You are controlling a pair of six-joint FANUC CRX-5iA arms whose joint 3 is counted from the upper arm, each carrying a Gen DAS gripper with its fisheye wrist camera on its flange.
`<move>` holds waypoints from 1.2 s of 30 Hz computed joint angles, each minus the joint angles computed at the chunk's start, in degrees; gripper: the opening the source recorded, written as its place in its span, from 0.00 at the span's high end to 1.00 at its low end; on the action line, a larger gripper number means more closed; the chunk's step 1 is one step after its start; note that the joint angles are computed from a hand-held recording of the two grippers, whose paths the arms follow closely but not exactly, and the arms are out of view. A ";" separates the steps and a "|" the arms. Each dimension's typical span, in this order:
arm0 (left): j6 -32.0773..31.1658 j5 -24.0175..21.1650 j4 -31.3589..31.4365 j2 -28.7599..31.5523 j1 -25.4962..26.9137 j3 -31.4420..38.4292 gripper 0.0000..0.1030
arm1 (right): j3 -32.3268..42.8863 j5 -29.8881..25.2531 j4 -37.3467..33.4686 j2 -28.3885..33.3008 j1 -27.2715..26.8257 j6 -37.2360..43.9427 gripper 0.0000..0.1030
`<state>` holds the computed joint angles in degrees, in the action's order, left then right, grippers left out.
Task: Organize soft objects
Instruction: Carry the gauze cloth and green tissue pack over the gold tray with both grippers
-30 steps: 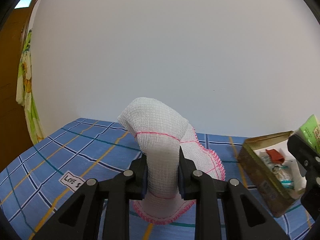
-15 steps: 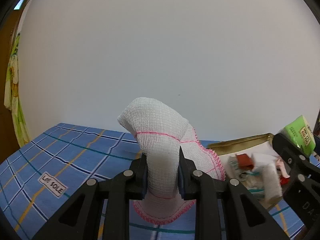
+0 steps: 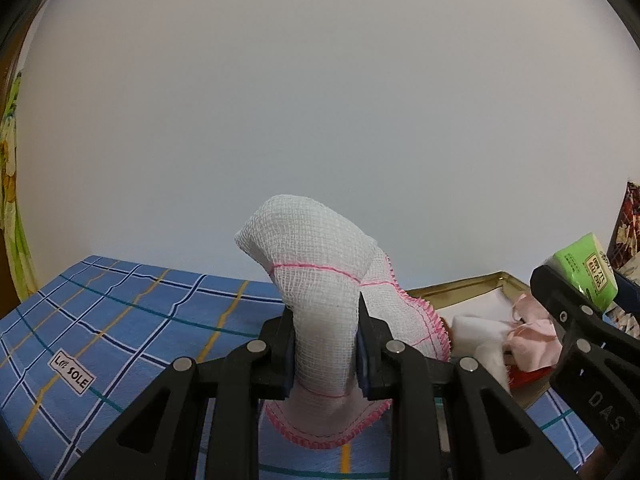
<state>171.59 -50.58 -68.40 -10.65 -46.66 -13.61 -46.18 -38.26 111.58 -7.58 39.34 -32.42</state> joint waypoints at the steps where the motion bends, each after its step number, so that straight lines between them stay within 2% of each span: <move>1: 0.16 0.14 -0.19 0.12 -0.15 0.19 0.75 | 0.06 -0.27 -0.39 -0.10 0.10 0.32 0.27; 3: 0.14 1.08 -0.44 0.19 0.18 0.23 0.75 | 0.00 -1.41 -2.01 -0.44 0.97 1.14 0.27; 12: -0.35 3.89 -1.50 2.25 -0.43 1.87 0.75 | 2.68 -12.54 -13.87 1.33 11.35 4.90 0.27; 26: -5.31 11.48 2.56 6.59 2.47 4.35 0.75 | 7.74 -25.36 -23.71 3.66 18.43 9.43 0.27; 29: -6.40 13.82 3.09 7.54 4.70 4.16 0.75 | 8.41 -26.66 -24.53 4.78 18.85 9.61 0.27; 30: -7.52 11.72 4.51 8.09 2.61 5.69 0.75 | 8.56 -26.31 -24.73 4.91 18.65 9.61 0.27; 36: -8.76 10.49 5.38 9.55 1.02 7.79 0.75 | 8.66 -24.23 -25.25 5.09 16.77 9.41 0.27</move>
